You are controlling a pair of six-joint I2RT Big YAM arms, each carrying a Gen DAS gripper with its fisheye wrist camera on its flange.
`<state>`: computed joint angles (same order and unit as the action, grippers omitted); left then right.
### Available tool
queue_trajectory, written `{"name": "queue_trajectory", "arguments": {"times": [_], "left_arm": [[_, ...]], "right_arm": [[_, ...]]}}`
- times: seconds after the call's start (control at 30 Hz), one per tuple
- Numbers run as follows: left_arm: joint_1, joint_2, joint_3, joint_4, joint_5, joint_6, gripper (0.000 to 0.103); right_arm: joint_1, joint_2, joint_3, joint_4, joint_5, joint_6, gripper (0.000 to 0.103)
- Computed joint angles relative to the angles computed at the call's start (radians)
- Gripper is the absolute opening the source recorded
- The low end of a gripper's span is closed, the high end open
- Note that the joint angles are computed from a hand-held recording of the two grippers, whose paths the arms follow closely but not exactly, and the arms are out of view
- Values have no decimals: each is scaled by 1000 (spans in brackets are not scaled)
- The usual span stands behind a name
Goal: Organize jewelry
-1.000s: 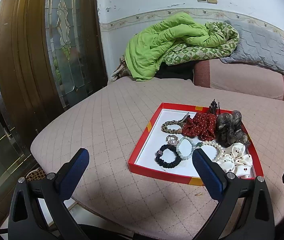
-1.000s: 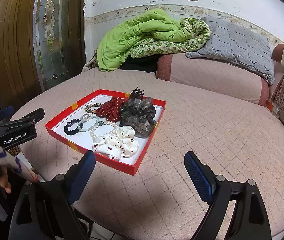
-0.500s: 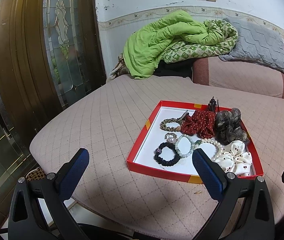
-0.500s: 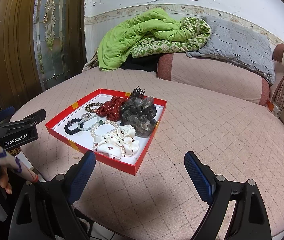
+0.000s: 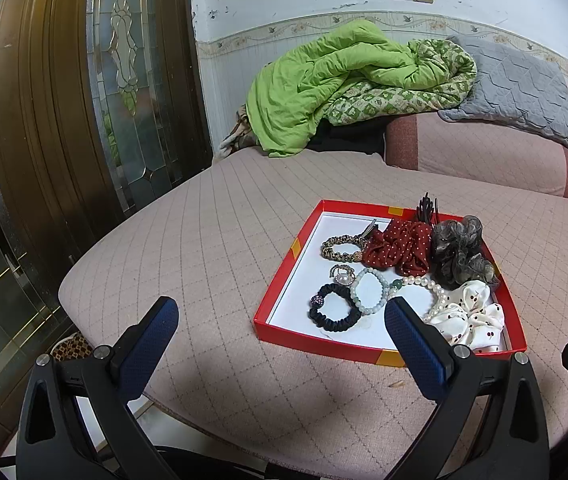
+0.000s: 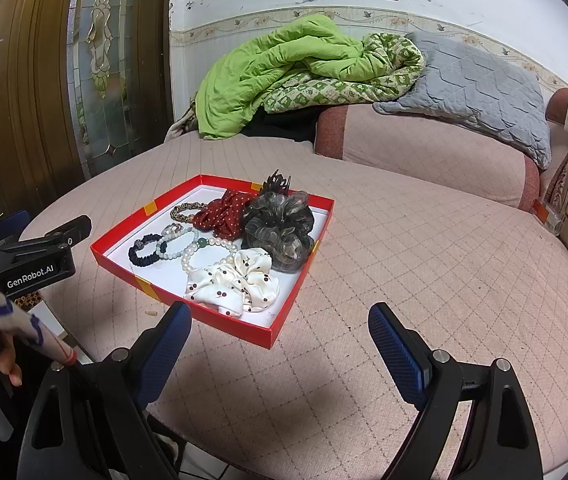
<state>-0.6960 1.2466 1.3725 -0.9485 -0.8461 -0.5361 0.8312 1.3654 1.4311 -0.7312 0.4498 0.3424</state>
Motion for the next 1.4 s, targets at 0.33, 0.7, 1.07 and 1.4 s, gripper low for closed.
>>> {"name": "queue_trajectory", "arguments": {"times": [0.33,0.7,1.07,1.4], "left_arm": [[0,-1,1,-2,1,2,103],[0,-1,-3,4,0,5,103],[0,-2,-2,2,2,3,103],[-8,24,32,12,42,-8,103]], "right_arm": [[-1,-1,-1,0,-2,0,93],[-1,0,0,-2,-2,0,93],[-2,-1,0,-2,-4,-1,93],[-11,-23,-22,-25,0,3,93]]}}
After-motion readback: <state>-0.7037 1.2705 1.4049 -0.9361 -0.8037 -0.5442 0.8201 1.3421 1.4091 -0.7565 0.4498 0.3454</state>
